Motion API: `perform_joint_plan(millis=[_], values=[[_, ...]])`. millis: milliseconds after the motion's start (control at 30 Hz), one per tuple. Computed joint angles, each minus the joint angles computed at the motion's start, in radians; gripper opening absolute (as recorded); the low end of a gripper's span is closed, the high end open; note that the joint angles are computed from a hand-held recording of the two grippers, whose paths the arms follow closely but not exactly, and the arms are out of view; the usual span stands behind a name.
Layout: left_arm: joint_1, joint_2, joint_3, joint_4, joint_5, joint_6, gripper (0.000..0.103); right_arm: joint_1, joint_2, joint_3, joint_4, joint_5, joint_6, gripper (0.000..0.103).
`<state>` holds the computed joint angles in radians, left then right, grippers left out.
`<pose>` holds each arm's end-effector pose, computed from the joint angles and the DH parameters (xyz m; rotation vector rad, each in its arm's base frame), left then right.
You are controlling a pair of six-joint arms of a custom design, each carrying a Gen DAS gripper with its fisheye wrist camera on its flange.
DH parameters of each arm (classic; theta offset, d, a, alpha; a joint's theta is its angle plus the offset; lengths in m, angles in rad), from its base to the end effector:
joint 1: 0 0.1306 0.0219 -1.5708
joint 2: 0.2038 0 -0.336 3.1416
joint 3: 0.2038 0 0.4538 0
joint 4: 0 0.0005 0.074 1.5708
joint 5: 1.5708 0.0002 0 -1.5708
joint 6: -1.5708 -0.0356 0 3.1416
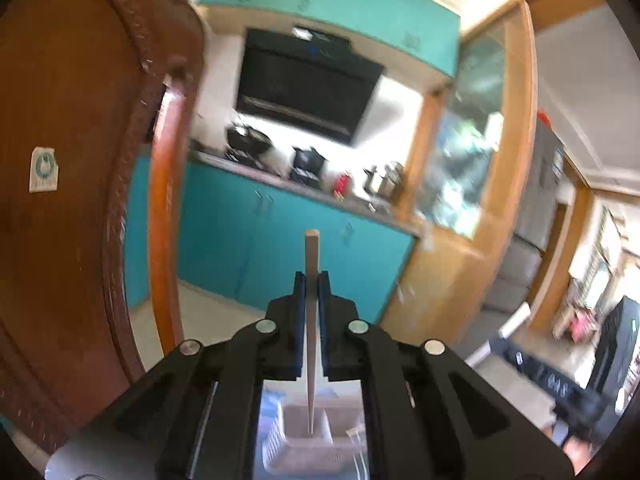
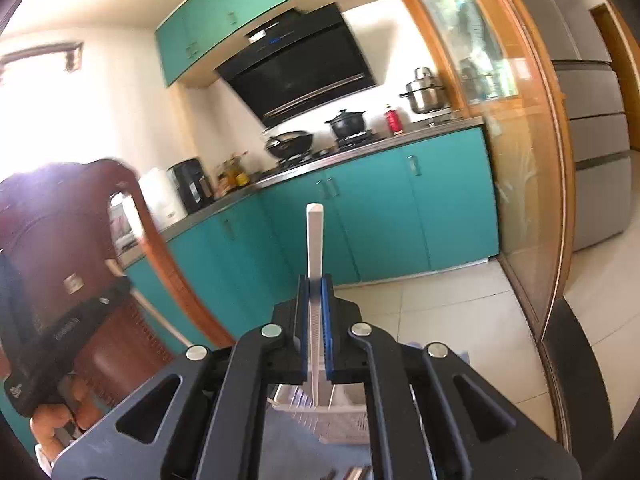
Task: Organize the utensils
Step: 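Lift both chopsticks and drop them into the white caddy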
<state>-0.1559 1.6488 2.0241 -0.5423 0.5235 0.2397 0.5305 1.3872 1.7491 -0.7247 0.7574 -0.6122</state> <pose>0.6303 -0.1176 0.6021 0.3190 1.7443 -0.7416 0.4839 0.2549 0.5916 0.5569 1.7455 0.0679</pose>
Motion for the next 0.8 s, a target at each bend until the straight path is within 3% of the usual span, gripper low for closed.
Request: perform_joint_plan(millis=[100,300,533,600,667,733,800], values=[[-0.027,0.072,0.048,-0.025,-0.046,0.0,0.007,-0.029,0.038,-0.002,0.001,0.021,0.007,0.006],[-0.076,0.156,0.101,-0.104,-0.135,-0.103,0.007,-0.062,0.101,0.01,-0.085,-0.052,-0.031,0.006],[-0.096,0.13,0.036,-0.114,-0.159,-0.157,0.007,-0.056,0.095,-0.015,-0.145,-0.042,-0.057,0.007],[-0.093,0.114,0.011,-0.113,-0.158,-0.164,0.007,-0.052,0.081,-0.028,-0.156,-0.027,-0.068,0.013],[-0.088,0.092,-0.027,-0.096,-0.148,-0.165,0.007,-0.042,0.053,-0.057,-0.142,-0.002,-0.074,0.036],[-0.075,0.056,-0.076,-0.068,-0.13,-0.16,0.011,-0.021,0.013,-0.105,-0.117,0.042,-0.082,0.048],[-0.062,0.022,-0.121,-0.034,-0.118,-0.153,0.02,0.007,-0.045,-0.178,-0.062,0.1,-0.075,0.05]])
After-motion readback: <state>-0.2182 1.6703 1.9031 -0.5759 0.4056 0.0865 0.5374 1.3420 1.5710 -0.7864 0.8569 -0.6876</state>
